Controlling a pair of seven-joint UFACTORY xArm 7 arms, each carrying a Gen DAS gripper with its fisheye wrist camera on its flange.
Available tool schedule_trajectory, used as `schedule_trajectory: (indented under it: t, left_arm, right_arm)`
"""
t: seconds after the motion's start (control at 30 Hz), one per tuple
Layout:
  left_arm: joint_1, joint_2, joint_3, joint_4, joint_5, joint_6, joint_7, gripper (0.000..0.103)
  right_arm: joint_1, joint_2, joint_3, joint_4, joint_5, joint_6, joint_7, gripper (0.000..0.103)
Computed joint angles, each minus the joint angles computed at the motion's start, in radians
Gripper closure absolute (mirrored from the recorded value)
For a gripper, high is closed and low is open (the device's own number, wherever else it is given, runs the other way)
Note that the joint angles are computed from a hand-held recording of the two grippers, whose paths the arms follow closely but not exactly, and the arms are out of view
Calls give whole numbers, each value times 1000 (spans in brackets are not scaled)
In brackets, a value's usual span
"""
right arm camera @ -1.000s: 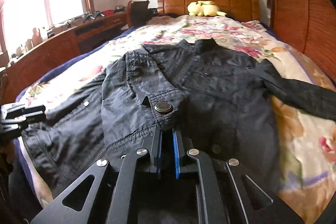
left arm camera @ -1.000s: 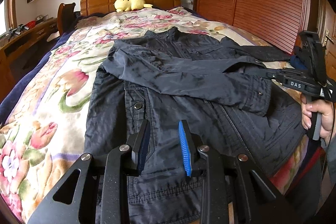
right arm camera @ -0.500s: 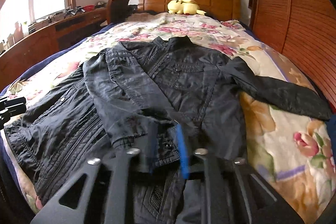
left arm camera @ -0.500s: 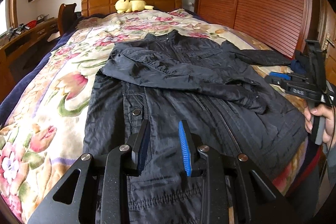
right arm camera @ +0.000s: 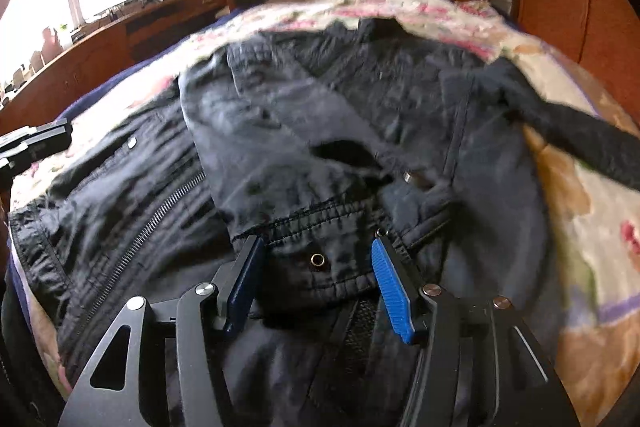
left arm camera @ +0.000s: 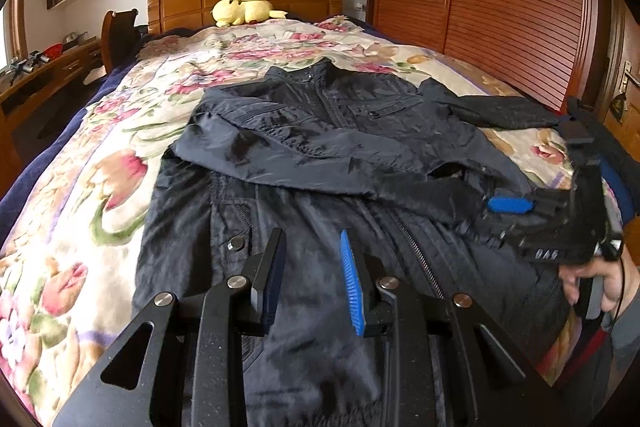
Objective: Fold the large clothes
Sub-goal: 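Move the right gripper over to the jacket's other sleeve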
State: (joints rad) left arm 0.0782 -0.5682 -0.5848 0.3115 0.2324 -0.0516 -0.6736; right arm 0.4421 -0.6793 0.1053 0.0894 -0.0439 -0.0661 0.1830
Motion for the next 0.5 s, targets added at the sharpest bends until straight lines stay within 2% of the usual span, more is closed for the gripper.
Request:
schedule_trajectory:
  t: [0.2, 0.37, 0.5]
  left_arm:
    - [120, 84, -102, 77, 4, -60, 0, 74]
    - [289, 155, -245, 157, -21, -105, 19, 74]
    - [388, 205, -336, 211, -46, -128, 58, 74]
  right_arm:
    - [-53, 19, 68, 12, -12, -4, 22, 43]
    - [-65, 29, 89, 13, -22, -19, 44, 43]
    - [-68, 31, 93, 11, -29, -25, 53, 43]
